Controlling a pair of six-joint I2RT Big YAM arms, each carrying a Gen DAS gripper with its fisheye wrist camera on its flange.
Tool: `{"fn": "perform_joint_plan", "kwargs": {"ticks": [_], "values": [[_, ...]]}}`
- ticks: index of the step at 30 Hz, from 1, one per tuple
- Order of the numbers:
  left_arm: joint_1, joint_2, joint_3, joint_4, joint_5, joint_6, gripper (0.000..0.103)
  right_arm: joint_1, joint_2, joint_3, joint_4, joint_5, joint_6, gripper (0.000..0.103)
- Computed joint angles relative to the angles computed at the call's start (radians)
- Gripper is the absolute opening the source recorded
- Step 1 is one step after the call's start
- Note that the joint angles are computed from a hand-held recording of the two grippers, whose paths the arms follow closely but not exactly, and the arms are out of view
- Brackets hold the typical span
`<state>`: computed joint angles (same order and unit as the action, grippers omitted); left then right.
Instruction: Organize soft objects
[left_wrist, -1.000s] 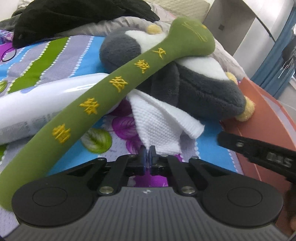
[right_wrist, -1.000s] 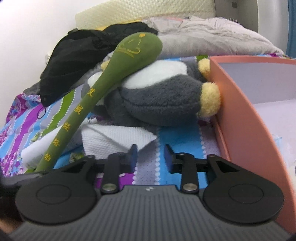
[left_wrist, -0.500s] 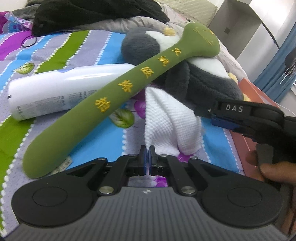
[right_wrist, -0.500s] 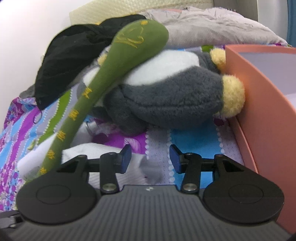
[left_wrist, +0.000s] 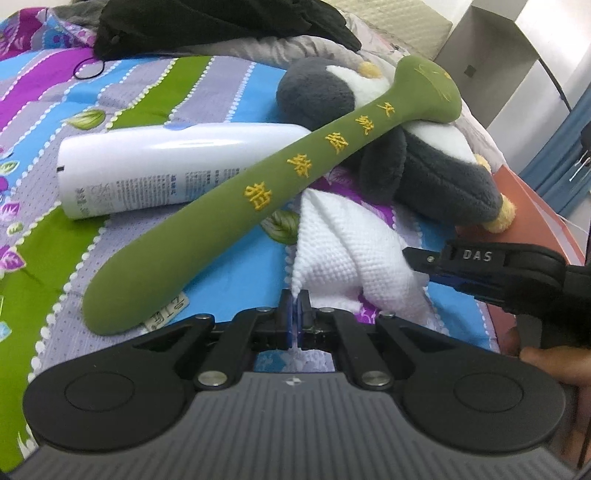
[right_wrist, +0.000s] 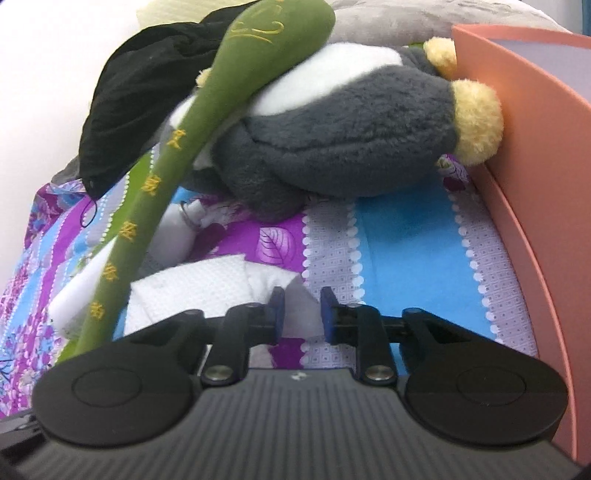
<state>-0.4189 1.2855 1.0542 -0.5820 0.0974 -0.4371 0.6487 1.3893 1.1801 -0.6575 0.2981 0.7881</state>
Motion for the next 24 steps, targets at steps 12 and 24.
{"fn": "perform_joint_plan", "kwargs": {"ticks": [12,24], "values": [[-0.006,-0.111,-0.04,-0.064,0.022,-0.024,0.003,0.094,-0.133,-0.044,-0.054,0.087,0.063,0.006],[-0.073,-0.268,-0.071,-0.276,0.049,-0.103,0.003,0.241,-0.222,-0.048,-0.26,0.173,0.171,0.006]]}}
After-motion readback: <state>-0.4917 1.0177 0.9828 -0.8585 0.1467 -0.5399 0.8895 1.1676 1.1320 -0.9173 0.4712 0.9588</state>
